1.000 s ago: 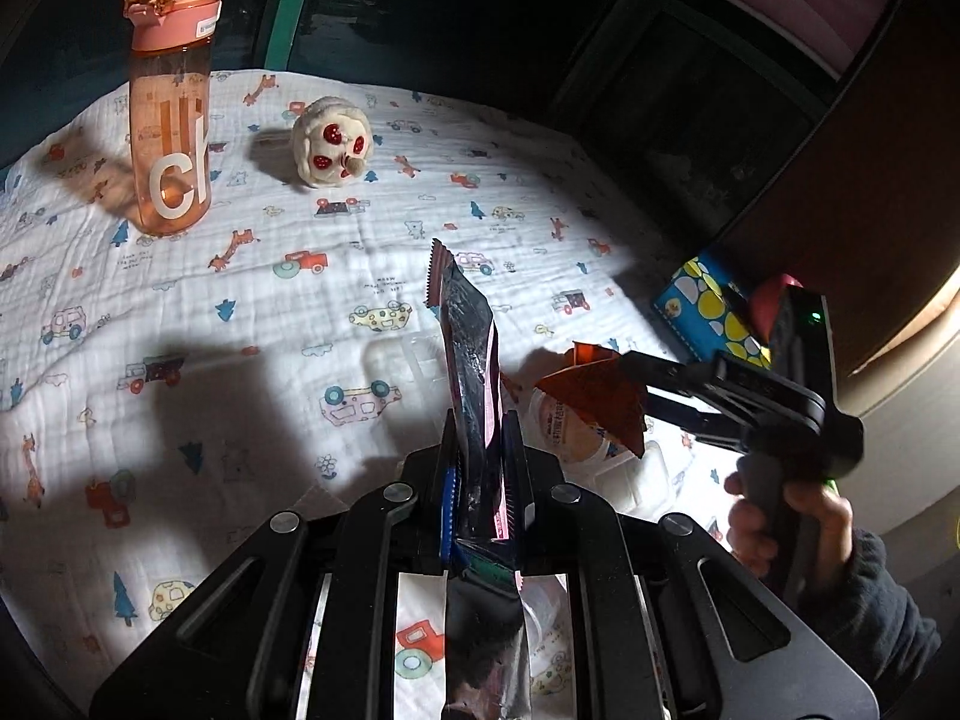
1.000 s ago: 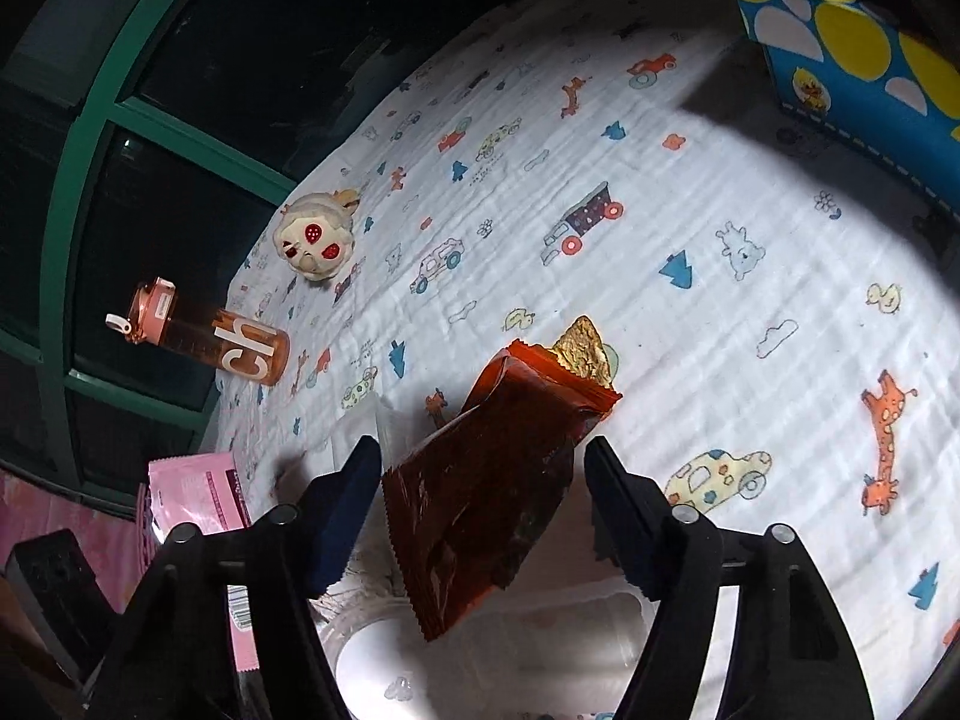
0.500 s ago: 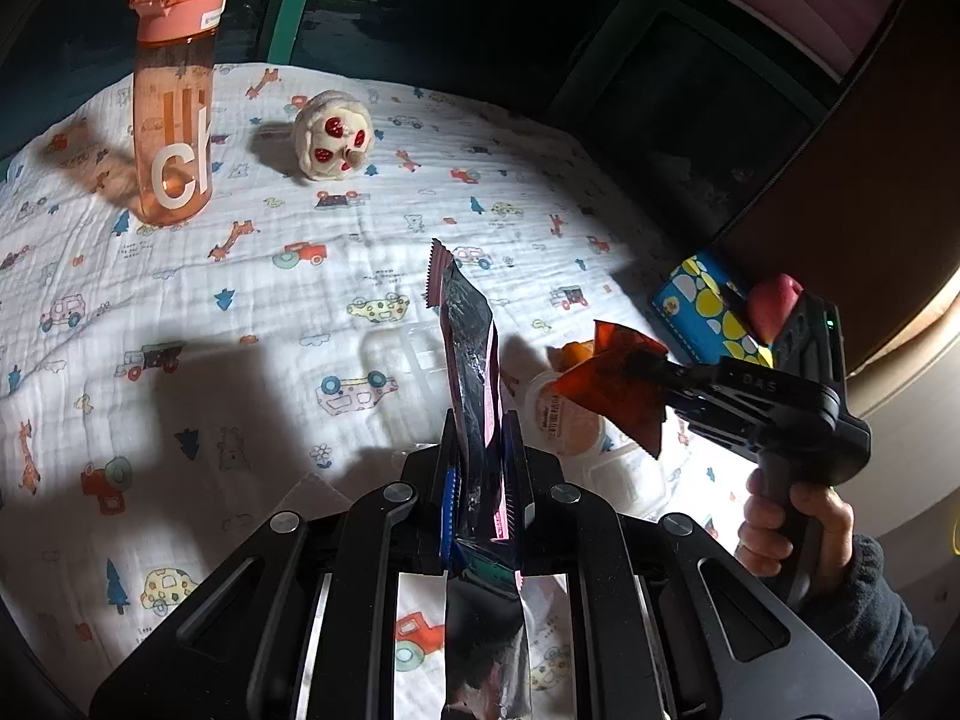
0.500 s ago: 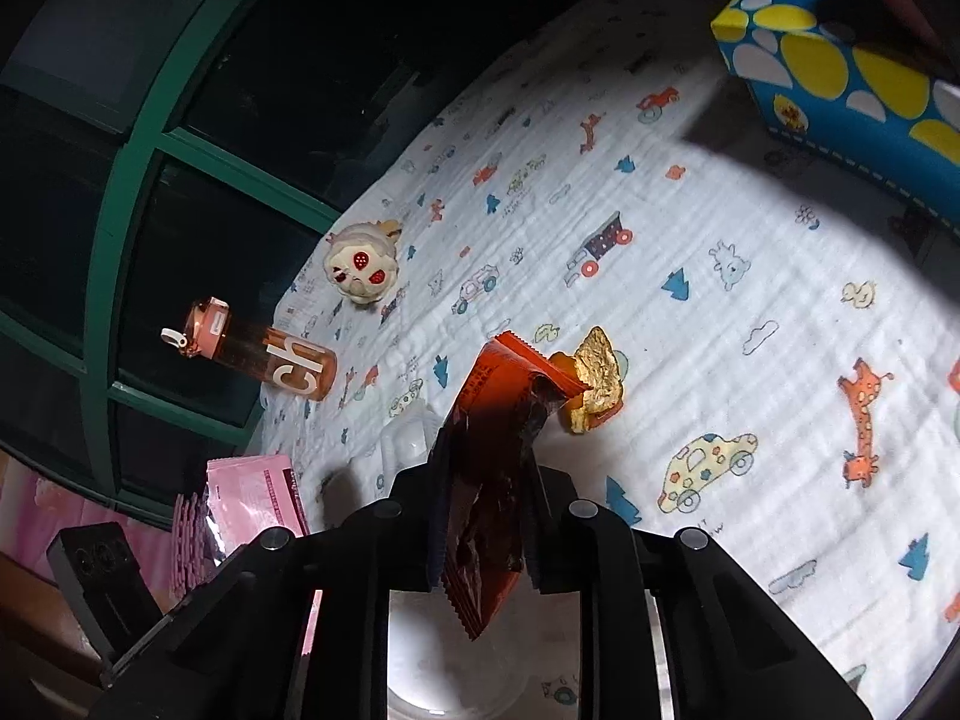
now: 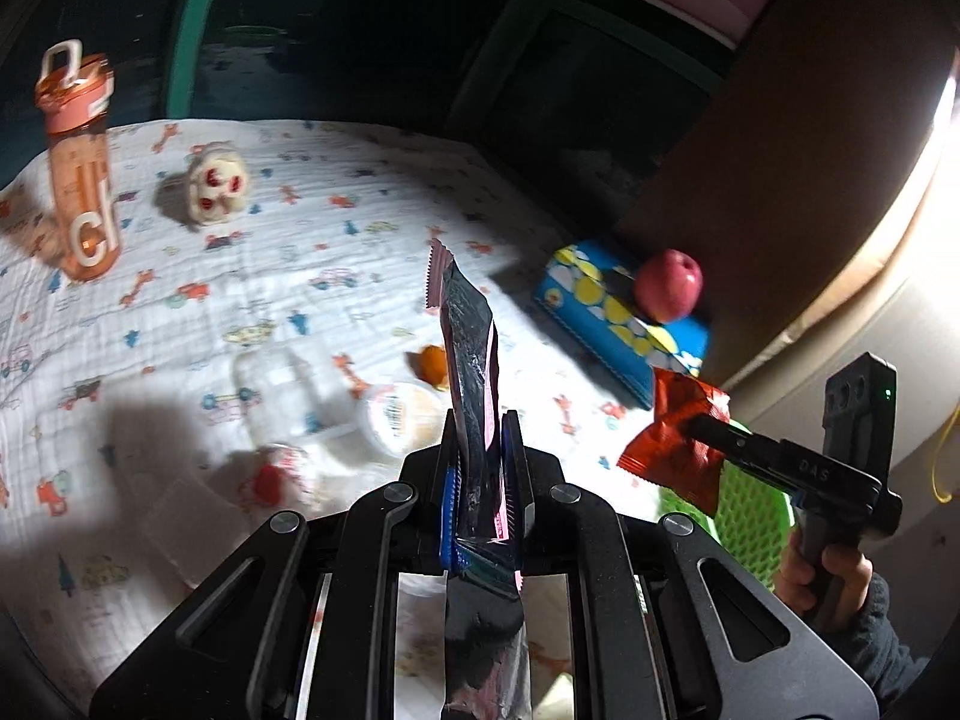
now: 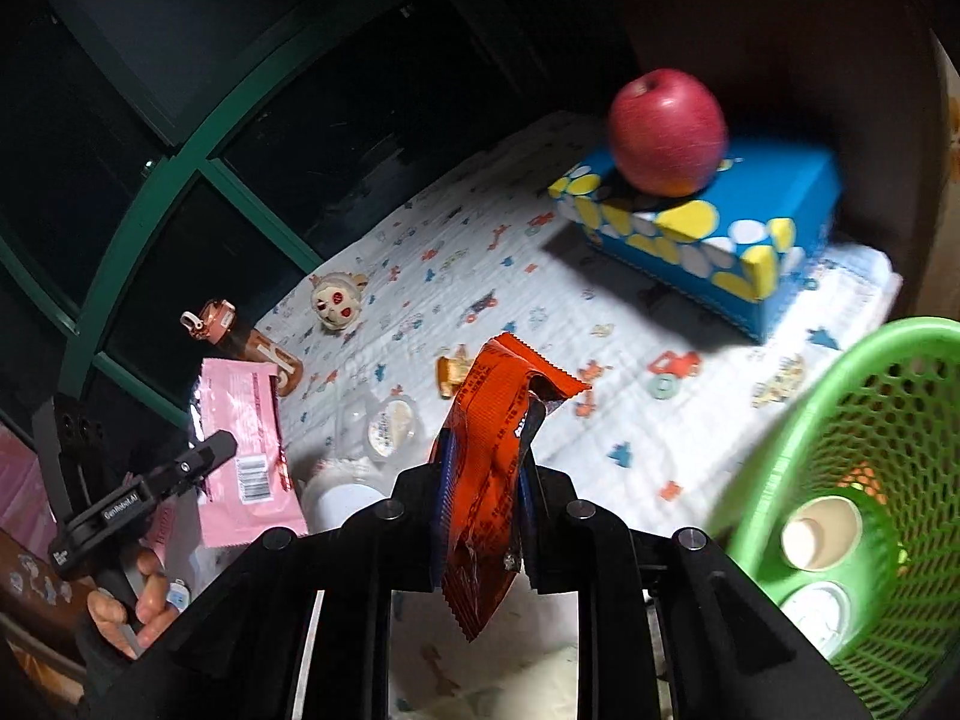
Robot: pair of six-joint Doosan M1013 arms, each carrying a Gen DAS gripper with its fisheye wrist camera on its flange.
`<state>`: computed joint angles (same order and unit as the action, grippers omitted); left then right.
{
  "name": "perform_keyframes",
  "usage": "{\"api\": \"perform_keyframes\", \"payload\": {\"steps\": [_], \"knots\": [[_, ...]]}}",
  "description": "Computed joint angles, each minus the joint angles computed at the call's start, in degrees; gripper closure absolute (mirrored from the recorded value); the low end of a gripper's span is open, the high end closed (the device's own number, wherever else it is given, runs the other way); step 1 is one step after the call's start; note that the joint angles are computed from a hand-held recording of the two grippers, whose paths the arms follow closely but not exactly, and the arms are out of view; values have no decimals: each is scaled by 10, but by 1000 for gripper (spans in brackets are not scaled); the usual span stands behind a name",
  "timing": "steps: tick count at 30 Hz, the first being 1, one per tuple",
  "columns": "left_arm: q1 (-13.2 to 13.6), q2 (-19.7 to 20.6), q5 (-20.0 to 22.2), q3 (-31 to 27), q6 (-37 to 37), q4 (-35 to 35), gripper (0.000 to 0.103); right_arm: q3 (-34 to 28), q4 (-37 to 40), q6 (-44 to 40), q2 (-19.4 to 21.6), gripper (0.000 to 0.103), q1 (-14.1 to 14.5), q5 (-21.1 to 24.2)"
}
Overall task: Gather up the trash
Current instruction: 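Carry the orange packet into the basket and open the right gripper while the left gripper carries the wrapper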
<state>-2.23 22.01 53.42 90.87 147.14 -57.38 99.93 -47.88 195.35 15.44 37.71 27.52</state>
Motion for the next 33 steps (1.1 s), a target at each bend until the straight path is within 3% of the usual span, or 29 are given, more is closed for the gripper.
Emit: {"api": "perform_keyframes", "payload": {"steps": [5,15,19,22,33], "knots": [[-22,-13,16,13,23,-7,91,38,1,-5,-39,84,23,118],[-86,-40,35,34,33,4,91,97,36,-10,-78,78,41,259],[-112,-48,39,41,34,11,91,115,37,0,-88,71,44,282],[-131,-54,37,48,36,18,91,126,30,18,-92,60,45,291],[-190,-49,48,46,21,56,91,143,-14,80,-114,40,71,314]]}}
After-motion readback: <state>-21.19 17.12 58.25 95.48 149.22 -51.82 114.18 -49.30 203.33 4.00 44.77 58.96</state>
